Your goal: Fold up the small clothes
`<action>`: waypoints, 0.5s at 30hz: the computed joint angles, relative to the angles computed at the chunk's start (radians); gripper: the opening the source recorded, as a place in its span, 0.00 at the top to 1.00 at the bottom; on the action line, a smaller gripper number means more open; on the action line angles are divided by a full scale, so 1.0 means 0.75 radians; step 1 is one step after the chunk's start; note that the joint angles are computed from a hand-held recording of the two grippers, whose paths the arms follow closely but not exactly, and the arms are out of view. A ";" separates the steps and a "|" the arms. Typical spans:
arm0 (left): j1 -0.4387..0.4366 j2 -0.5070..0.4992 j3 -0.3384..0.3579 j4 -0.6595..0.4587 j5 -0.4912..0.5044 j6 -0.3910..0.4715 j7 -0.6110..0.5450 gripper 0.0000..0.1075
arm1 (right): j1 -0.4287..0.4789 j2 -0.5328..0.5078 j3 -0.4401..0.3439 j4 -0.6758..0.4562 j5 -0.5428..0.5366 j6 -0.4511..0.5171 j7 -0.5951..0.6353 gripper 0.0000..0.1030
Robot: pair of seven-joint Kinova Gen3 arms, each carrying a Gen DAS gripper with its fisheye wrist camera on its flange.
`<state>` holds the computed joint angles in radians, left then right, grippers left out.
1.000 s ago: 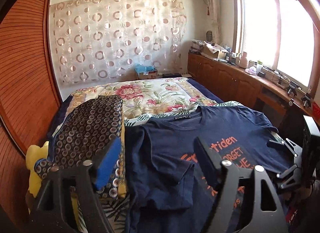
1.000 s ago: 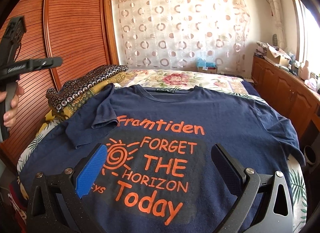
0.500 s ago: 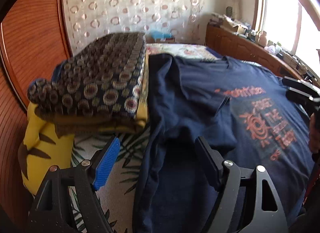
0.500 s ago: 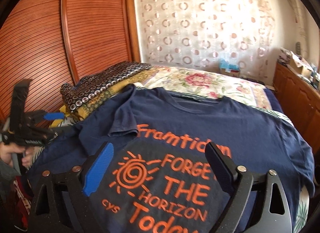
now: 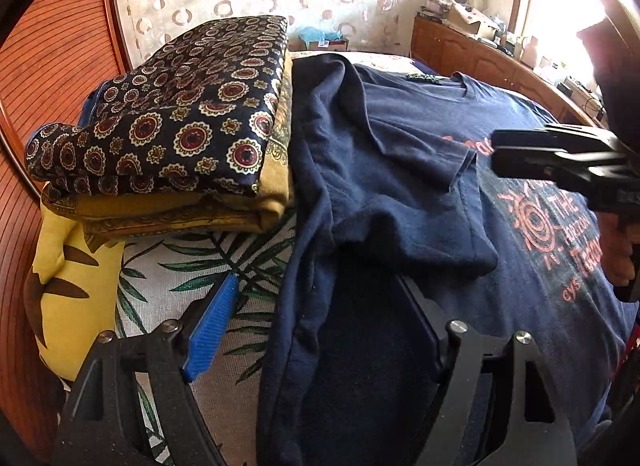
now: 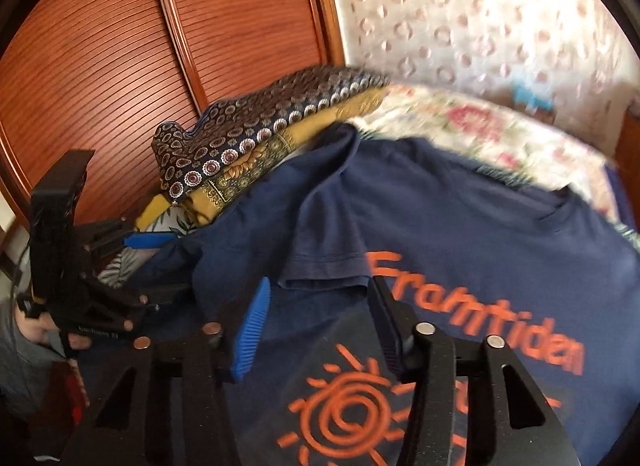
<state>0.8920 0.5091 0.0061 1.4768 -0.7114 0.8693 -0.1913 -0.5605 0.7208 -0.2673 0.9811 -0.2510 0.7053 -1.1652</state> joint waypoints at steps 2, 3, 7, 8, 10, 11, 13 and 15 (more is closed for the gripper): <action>-0.003 -0.001 0.003 -0.006 0.003 0.006 -0.008 0.25 | -0.033 0.042 0.019 -0.077 0.021 0.042 -0.014 0.54; -0.003 -0.002 0.002 -0.004 0.003 0.004 -0.006 0.25 | -0.042 0.055 0.022 -0.094 0.028 0.047 -0.012 0.54; -0.008 -0.004 -0.001 0.005 -0.002 -0.009 -0.004 0.24 | -0.090 0.122 0.045 -0.232 0.057 0.138 -0.015 0.54; -0.007 -0.003 -0.001 0.005 -0.002 -0.009 -0.004 0.24 | -0.100 0.132 0.053 -0.260 0.065 0.154 -0.014 0.54; -0.005 -0.002 -0.001 0.003 -0.002 -0.006 -0.002 0.24 | -0.136 0.175 0.083 -0.353 0.099 0.234 -0.021 0.55; -0.005 -0.002 -0.001 0.003 -0.002 -0.006 -0.002 0.24 | -0.160 0.199 0.107 -0.404 0.120 0.278 -0.038 0.59; -0.004 -0.002 -0.001 0.003 -0.003 -0.006 0.000 0.24 | -0.203 0.224 0.150 -0.452 0.169 0.300 -0.059 0.62; -0.005 -0.002 -0.002 0.005 -0.004 -0.010 0.001 0.24 | -0.216 0.246 0.166 -0.495 0.189 0.319 -0.078 0.78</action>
<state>0.8880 0.5079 0.0049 1.4806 -0.7142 0.8617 -0.1907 -0.7223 0.9052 -0.1429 0.6097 -0.1094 0.9443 -1.2238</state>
